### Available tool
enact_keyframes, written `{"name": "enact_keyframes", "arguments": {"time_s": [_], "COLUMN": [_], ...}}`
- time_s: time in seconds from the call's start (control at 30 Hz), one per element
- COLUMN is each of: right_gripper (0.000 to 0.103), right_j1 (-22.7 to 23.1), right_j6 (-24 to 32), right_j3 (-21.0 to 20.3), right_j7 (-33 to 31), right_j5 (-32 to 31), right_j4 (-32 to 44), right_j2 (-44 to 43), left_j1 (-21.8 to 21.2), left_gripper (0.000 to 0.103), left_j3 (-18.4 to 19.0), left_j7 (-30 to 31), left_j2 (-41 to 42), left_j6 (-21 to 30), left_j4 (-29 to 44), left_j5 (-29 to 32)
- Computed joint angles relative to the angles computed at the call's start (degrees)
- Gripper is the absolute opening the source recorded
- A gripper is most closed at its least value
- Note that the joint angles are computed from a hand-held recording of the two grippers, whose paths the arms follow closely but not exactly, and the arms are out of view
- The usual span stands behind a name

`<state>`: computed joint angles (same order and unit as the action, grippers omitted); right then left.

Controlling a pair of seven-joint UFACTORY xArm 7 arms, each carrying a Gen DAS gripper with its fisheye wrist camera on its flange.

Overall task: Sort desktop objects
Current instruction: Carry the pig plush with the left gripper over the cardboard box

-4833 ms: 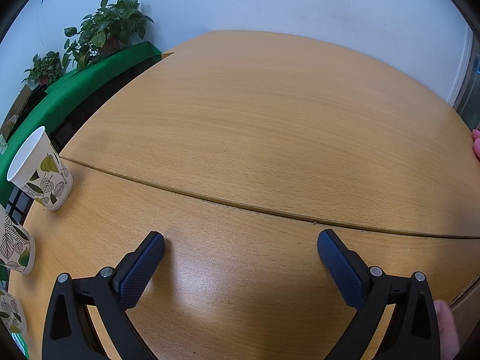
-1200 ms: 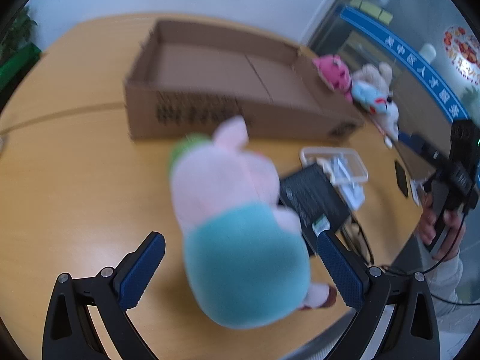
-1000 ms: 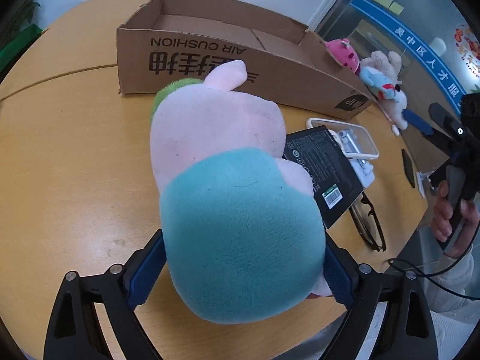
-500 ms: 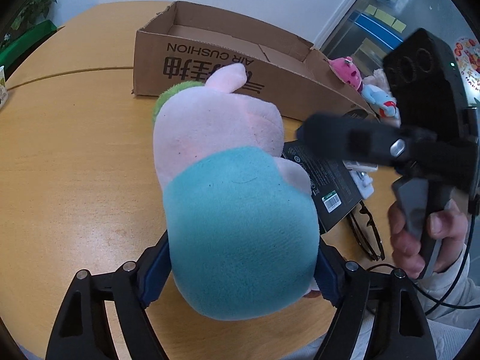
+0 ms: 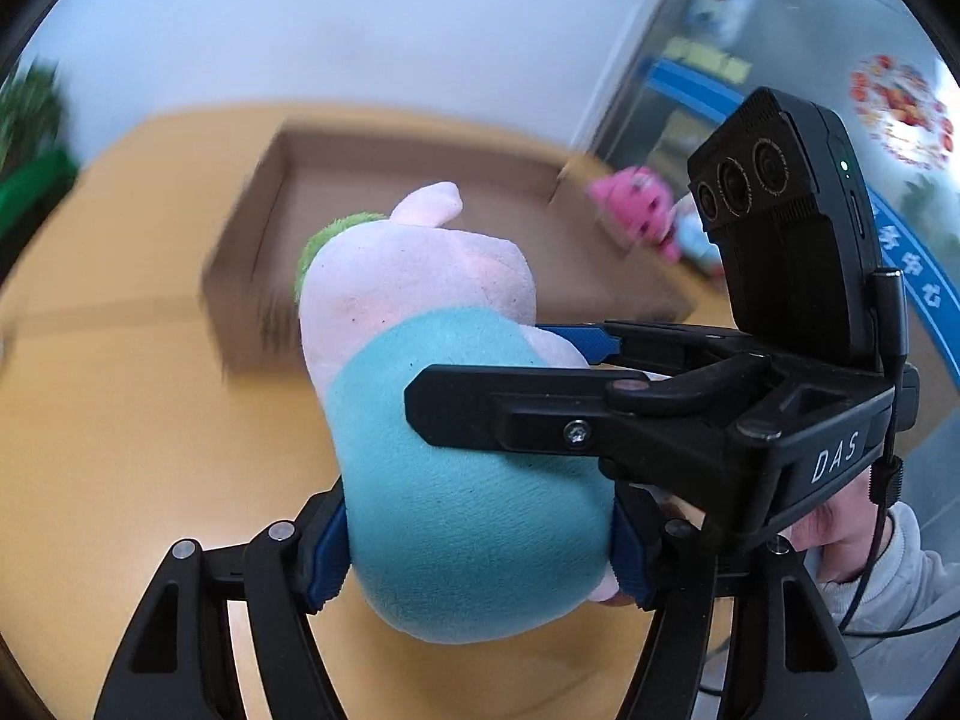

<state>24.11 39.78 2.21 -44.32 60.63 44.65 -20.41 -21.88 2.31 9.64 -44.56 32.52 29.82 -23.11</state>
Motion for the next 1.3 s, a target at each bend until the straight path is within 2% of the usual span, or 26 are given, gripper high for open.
{"name": "enact_keyframes", "arguments": {"time_s": [0.2, 0.33, 0.5, 0.7, 0.83, 1.07, 1.17, 1.3], "right_gripper": [0.089, 0.085, 0.082, 0.081, 0.081, 0.081, 0.080, 0.080], "right_j1": [-1.57, -3.72, -7.76, -12.37, -14.39, -16.77, -17.99, -19.92], "right_j6": [-2.94, -1.39, 1.17, 6.15, 7.85, 11.94, 12.34, 11.26], "right_j3": [-2.65, -3.71, -1.98, 1.35, 3.98, 7.98, 9.78, 13.11], "right_j7": [-3.84, -5.00, -5.22, -0.26, 2.71, 9.88, 11.47, 10.79], "right_j5": [-0.53, 0.21, 0.26, -2.61, -5.19, -10.74, -12.41, -13.57], "right_j4": [10.06, 20.76, 34.78, 51.04, 60.28, 76.63, 79.40, 78.16], "right_j2": [1.29, 8.33, 18.03, 31.12, 40.37, 59.01, 64.03, 66.56], "left_j1": [-3.67, -5.39, -3.48, 1.94, 6.86, 13.75, 15.56, 16.43], "left_gripper": [0.067, 0.067, 0.067, 0.067, 0.067, 0.067, 0.067, 0.067], "left_j3": [3.18, 6.45, 7.88, 7.38, 6.69, 3.01, 1.24, -0.41], "left_j7": [8.04, 15.01, 20.40, 22.47, 21.42, 16.54, 13.86, 10.79], "left_j2": [11.90, 20.74, 30.08, 42.53, 52.27, 67.26, 72.73, 76.72], "left_j6": [-6.41, -7.75, -5.19, 1.35, 7.82, 16.17, 18.70, 19.61], "left_j4": [13.93, 23.75, 36.00, 50.28, 60.53, 73.29, 78.02, 80.87], "left_j5": [-1.73, -7.70, -12.42, -14.61, -15.74, -14.16, -12.24, -7.93]}}
